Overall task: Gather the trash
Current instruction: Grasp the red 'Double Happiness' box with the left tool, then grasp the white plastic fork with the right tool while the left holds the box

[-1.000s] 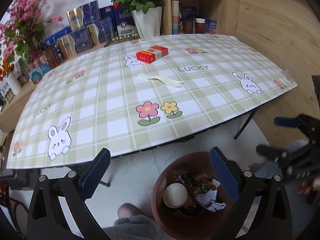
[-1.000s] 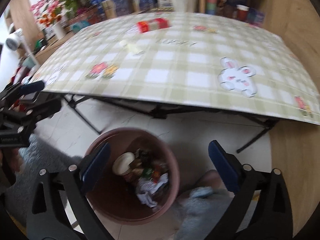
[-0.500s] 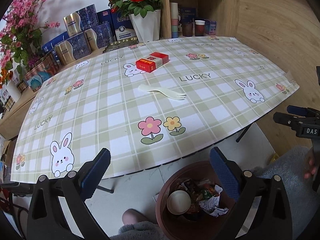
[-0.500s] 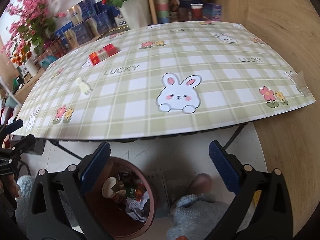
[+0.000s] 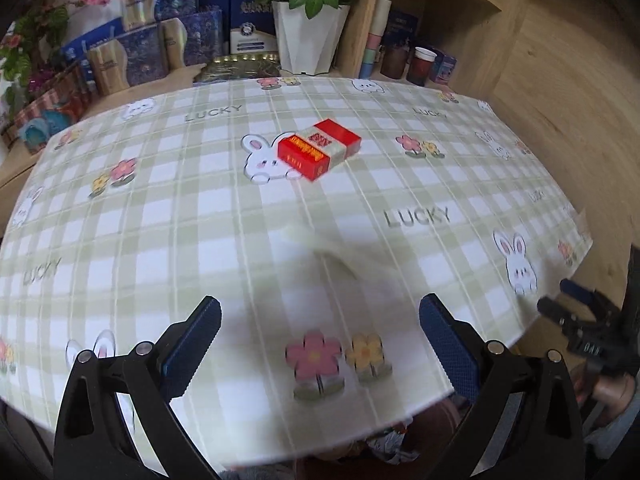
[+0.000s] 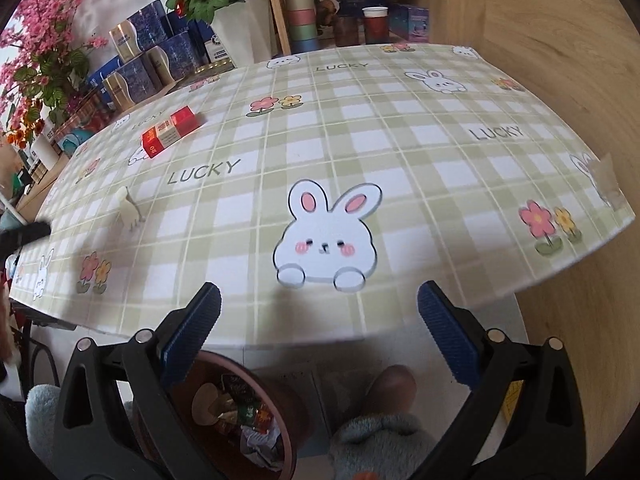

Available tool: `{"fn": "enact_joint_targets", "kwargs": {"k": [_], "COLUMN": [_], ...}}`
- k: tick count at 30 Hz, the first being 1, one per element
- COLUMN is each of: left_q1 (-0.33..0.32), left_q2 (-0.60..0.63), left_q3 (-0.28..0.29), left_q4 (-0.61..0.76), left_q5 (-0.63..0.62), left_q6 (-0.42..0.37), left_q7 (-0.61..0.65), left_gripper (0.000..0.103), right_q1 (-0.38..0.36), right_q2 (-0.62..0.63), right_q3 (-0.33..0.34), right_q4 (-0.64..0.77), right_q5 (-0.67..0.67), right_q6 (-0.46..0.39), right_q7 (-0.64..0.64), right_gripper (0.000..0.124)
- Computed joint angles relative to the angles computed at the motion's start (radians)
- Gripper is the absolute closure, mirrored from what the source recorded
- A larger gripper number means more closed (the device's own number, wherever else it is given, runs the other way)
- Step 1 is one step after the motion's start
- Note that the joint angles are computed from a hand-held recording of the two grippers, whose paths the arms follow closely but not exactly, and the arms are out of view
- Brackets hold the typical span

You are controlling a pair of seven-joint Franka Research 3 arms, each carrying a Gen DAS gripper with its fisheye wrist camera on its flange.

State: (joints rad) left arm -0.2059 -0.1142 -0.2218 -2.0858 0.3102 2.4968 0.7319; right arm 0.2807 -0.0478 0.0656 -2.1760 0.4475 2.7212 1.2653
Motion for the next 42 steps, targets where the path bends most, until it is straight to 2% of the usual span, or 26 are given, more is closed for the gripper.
{"fn": "enact_joint_targets", "kwargs": {"k": [2,4,8,10,13,17,20,21,22,23,27,31,33,35,36,37,42], "left_q1": [0.01,0.024,0.034,0.03,0.03,0.03,0.008,0.006,0.008,0.023,0.034,0.051,0.067,0.085,0.082,0.08,0.089], "left_q2": [0.077,0.153,0.303,0.364,0.463,0.558,0.615,0.625,0.631,0.625,0.558,0.409,0.338,0.275,0.253,0.226,0.117], "left_q3": [0.024,0.032,0.052,0.059,0.062,0.067,0.089,0.092,0.092,0.081,0.082,0.086,0.074,0.059,0.062,0.064,0.064], "left_q4": [0.073,0.152,0.311,0.376,0.486,0.587,0.667,0.682,0.694,0.687,0.601,0.399,0.309,0.231,0.206,0.176,0.063], "left_q5": [-0.03,0.013,0.101,0.129,0.117,0.064,0.064,0.059,0.045,0.012,-0.007,-0.013,-0.038,-0.086,-0.069,-0.053,-0.033], "left_q6": [0.006,-0.002,0.0,0.005,-0.004,-0.022,-0.08,-0.096,-0.111,-0.105,-0.08,0.016,0.042,0.061,0.058,0.055,0.071], "left_q7": [0.112,0.175,0.25,0.292,0.372,0.413,0.394,0.386,0.375,0.375,0.348,0.255,0.244,0.263,0.248,0.233,0.175], "left_gripper": [0.006,0.006,0.007,0.01,0.013,0.014,0.022,0.027,0.04,0.046,0.048,0.048,0.048,0.048,0.048,0.048,0.048], "right_q1": [-0.001,-0.005,-0.012,-0.016,-0.018,-0.019,-0.014,-0.012,-0.01,-0.007,0.006,0.01,0.025,0.042,0.049,0.056,0.083], "right_q2": [0.037,0.067,0.1,0.112,0.126,0.136,0.142,0.146,0.15,0.152,0.162,0.177,0.188,0.208,0.225,0.249,0.337], "right_q3": [-0.001,-0.002,-0.004,-0.005,-0.007,-0.003,0.001,0.003,0.004,0.005,0.014,0.036,0.044,0.054,0.061,0.068,0.106], "right_q4": [0.032,0.061,0.089,0.098,0.108,0.123,0.134,0.14,0.147,0.151,0.177,0.217,0.235,0.257,0.282,0.318,0.467], "right_q5": [-0.003,-0.02,-0.052,-0.064,-0.093,-0.104,-0.121,-0.124,-0.13,-0.138,-0.161,-0.106,-0.104,-0.103,-0.097,-0.09,-0.016], "right_q6": [-0.006,-0.016,-0.014,-0.011,-0.002,-0.002,0.007,0.005,0.001,0.0,-0.022,-0.064,-0.058,-0.053,-0.076,-0.109,-0.198], "right_q7": [0.011,0.031,0.062,0.071,0.097,0.094,0.086,0.082,0.079,0.076,0.043,-0.054,-0.087,-0.108,-0.122,-0.131,-0.199], "right_gripper": [0.027,0.027,0.027,0.027,0.027,0.027,0.027,0.027,0.027,0.027,0.027,0.027,0.028,0.035,0.047,0.052,0.052]}}
